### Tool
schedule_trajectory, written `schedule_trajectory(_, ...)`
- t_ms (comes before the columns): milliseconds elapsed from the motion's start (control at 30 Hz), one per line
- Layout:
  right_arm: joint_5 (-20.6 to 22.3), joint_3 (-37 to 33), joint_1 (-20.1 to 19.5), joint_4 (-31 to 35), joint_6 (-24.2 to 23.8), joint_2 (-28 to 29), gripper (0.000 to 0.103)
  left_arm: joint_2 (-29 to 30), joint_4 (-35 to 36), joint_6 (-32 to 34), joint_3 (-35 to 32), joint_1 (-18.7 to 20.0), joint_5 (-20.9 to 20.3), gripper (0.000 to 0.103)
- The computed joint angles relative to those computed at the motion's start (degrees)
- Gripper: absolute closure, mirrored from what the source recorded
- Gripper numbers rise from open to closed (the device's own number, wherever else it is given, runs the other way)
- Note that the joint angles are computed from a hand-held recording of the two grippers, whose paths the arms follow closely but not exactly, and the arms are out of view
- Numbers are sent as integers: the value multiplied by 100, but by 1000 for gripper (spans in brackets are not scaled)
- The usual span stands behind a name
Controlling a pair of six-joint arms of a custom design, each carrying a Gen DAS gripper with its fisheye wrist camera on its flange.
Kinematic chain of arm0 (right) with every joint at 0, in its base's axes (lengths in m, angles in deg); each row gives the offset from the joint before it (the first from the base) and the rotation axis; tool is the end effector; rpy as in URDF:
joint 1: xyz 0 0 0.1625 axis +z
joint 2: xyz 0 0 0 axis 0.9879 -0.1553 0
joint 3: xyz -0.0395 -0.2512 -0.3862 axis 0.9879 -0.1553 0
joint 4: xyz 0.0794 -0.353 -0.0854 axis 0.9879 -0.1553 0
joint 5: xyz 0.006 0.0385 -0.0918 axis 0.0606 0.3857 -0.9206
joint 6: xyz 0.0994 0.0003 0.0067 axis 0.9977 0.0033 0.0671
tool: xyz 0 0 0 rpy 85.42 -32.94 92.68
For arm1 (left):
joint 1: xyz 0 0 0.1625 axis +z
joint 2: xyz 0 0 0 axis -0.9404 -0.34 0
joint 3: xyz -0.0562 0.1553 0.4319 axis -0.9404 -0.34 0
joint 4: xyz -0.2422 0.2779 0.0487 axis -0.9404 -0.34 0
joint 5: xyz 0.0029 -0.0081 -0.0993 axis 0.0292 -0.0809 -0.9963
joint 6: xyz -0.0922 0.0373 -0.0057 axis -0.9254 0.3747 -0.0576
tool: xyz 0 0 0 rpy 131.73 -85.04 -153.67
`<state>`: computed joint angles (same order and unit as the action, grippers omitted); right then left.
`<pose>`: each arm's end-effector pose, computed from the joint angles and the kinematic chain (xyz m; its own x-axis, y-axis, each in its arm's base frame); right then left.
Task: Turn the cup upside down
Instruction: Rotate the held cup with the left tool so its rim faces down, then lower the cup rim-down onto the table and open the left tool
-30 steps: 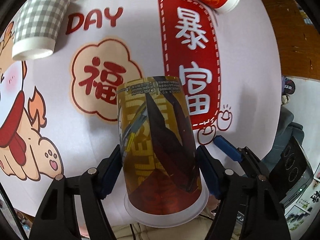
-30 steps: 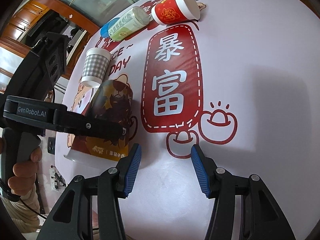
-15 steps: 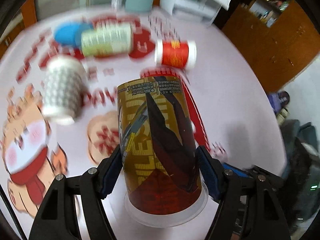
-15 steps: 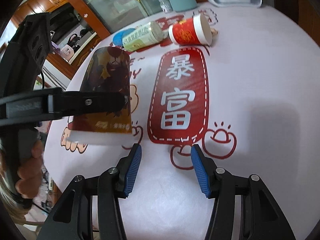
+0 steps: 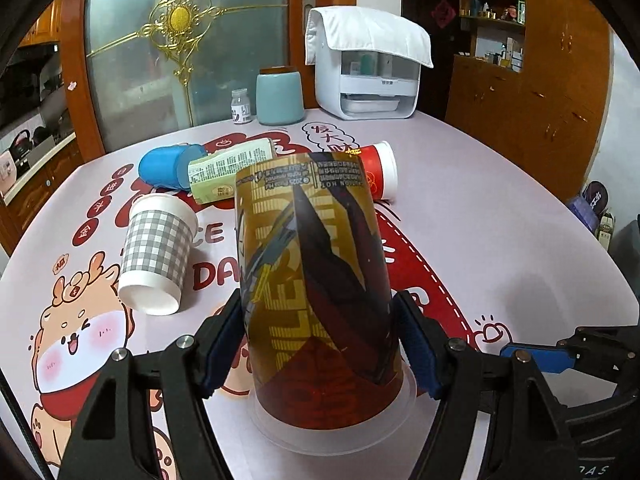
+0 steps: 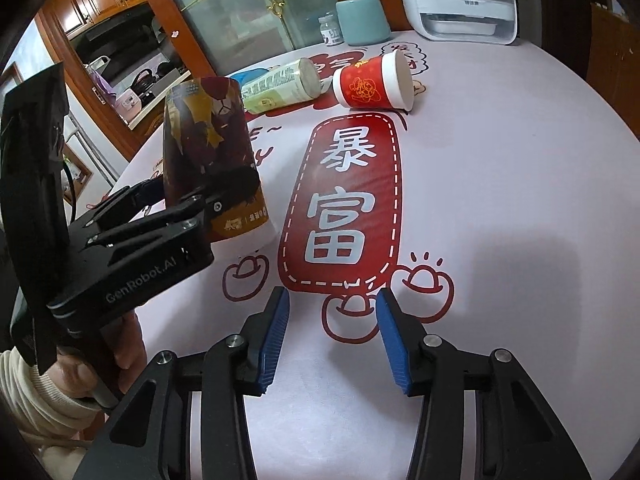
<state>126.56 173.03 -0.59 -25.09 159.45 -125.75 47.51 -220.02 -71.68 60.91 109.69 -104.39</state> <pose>0.0339 -0.3326 0.1560 -0.8367 0.3286 0.4381 -0.0314 0.7698 -0.6375 -0.2621 -0.4495 -0.0650 -0.5146 0.7032 -0.4907 0.8516 0.4856 -0.1972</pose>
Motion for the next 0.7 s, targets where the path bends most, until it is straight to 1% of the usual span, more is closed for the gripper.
schedule_trajectory(233, 73, 11, 68, -28, -68, 64, 56, -128, -60, -161, 372, -61, 23, 32)
schedule_trajectory(433, 259, 1, 192, -51, -166, 142, 56, -206, 41, -304, 606, -123, 40, 32)
schedule_trajectory(600, 361, -8, 314, -66, -158, 195, 56, -194, 131, -266, 715, -303, 262, 31)
schedule_trajectory(633, 406, -7, 347, -92, -157, 215, 56, -188, 127, -271, 723, -331, 329, 30)
schedule_trajectory(700, 482, 1, 390, -116, -148, 241, 56, -197, 101, -313, 760, -359, 418, 22)
